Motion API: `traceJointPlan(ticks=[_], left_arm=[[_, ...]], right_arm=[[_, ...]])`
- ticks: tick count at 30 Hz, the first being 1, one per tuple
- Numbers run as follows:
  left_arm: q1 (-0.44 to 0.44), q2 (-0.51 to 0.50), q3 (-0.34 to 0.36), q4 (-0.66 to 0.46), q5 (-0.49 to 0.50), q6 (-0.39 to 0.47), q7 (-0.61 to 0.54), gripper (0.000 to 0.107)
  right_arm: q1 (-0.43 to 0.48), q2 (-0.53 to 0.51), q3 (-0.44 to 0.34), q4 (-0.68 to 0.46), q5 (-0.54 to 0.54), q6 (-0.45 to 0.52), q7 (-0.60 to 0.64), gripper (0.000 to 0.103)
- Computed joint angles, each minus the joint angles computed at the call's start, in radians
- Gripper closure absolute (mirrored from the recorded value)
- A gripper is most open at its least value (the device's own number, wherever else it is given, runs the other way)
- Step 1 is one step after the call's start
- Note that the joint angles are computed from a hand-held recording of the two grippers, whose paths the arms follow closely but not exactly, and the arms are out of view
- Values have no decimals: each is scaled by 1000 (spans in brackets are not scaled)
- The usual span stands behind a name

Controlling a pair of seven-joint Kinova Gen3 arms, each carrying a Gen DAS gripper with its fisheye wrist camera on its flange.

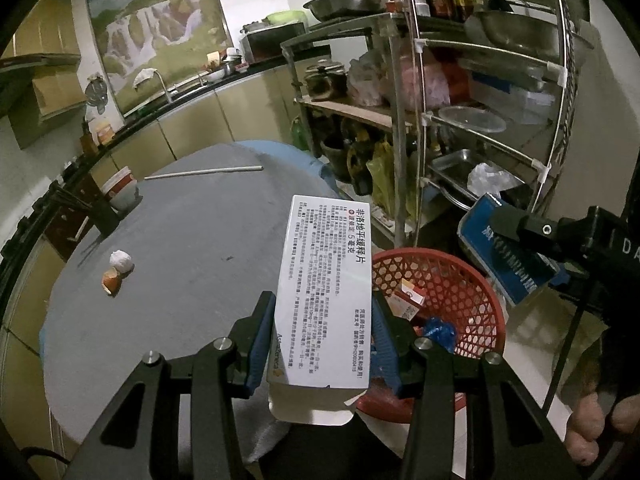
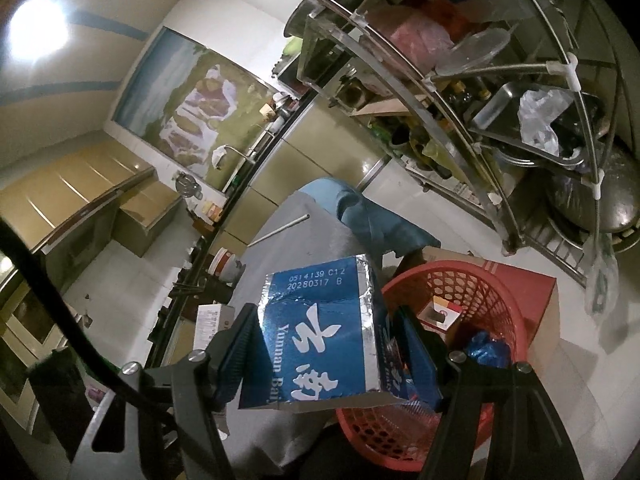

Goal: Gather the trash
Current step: 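Open the right tool to drop the blue box while the left releases the white box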

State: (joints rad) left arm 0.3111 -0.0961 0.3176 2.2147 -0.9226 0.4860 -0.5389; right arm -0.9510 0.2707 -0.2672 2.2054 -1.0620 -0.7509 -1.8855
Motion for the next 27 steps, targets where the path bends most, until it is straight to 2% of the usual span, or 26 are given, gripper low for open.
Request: traceJointPlan(ticks=[8, 20, 27], left_arm=[[7, 22, -24, -10, 60, -26, -72, 59], [21, 48, -48, -25, 120, -32, -140, 59], [32, 62, -68, -27, 163, -36, -181, 59]], right_arm=[[19, 6, 2, 21, 58, 6, -75, 32], [18, 10, 10, 28, 82, 7, -112, 31], [35, 27, 15, 25, 146, 28, -164, 31]])
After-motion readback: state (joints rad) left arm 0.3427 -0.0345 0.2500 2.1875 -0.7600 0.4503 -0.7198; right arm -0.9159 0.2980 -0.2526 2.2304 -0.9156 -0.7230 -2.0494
